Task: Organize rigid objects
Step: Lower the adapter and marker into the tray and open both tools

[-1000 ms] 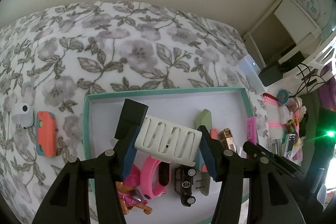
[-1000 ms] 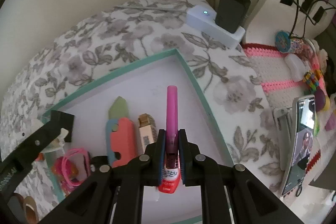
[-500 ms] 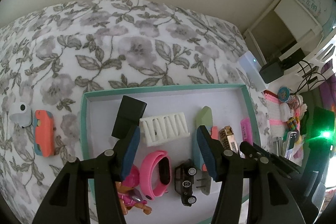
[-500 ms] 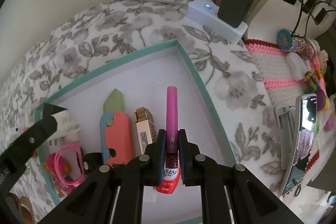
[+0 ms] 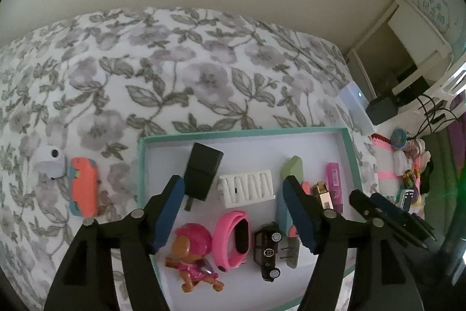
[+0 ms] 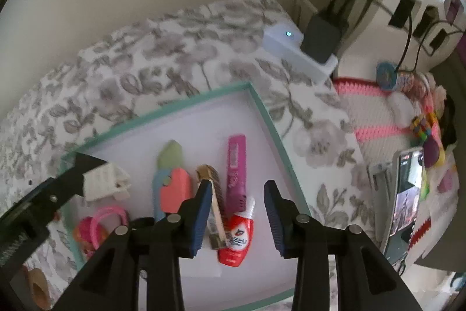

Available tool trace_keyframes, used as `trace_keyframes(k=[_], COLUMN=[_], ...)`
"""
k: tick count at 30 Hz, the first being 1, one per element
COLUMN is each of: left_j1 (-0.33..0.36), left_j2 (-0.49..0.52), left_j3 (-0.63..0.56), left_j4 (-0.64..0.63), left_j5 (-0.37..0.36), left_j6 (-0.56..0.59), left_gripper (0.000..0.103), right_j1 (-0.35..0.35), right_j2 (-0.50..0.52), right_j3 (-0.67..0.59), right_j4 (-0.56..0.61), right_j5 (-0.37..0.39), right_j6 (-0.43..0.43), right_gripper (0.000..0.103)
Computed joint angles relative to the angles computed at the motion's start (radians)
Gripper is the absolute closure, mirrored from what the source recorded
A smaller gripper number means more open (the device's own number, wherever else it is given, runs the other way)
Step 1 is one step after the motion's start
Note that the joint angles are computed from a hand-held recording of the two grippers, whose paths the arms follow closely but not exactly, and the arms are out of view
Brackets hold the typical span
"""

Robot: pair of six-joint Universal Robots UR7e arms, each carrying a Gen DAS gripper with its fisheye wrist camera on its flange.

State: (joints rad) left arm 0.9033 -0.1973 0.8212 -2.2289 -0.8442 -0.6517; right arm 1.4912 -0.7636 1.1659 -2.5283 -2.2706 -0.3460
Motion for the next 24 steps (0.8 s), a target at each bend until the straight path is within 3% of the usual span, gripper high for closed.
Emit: trace_keyframes(k=[3,5,7,10,16,17,20,24], left_j1=[-0.004,-0.007,-0.010,-0.010,0.000,0.002,0.005,0.011], left_j2=[-0.014,-0.026,-0.040,-0.059,-0.101,-0.106,-0.123,-0.146], left_j3=[0.010,0.024,0.041,0.070,0.134,0.142,0.170,0.202], left_j4=[0.007,0.010,0.012,0.013,0.025,0.030,0.023,0.025], left_j5=[0.020,0.045,0.073,0.119,0.183,0.196,0.220,0.242], left_j6=[-0.013,-0.020,-0.032,-0.057,-0.123,-0.136,-0.155,-0.185], left_gripper=[0.029,0.028,0.027,0.016,0.013,0.009,0.004,0.004], right_j1=[0.016,0.022,0.028,0.030,0.026,0.025,0.023,0.026], right_j2=[-0.008,-0.015,-0.020,-0.022,-0.007,-0.006,-0.008,-0.005], right_j3=[0.005,0.013,0.018,0.021,0.009,0.009,0.013,0.017], right_j4=[-0.027,-0.040,-0.052,-0.057,0.004,0.008,0.002,-0.012], right_j5=[0.010,0.016,0.032,0.050,0.044,0.048,0.062,0.057], right_j6=[-0.023,-0.033,-0.036,-0.033,-0.008,-0.006,-0.007,-0.022], right_gripper=[0.061,0.052,0.036,0.026,0.019,0.017,0.001,0.000])
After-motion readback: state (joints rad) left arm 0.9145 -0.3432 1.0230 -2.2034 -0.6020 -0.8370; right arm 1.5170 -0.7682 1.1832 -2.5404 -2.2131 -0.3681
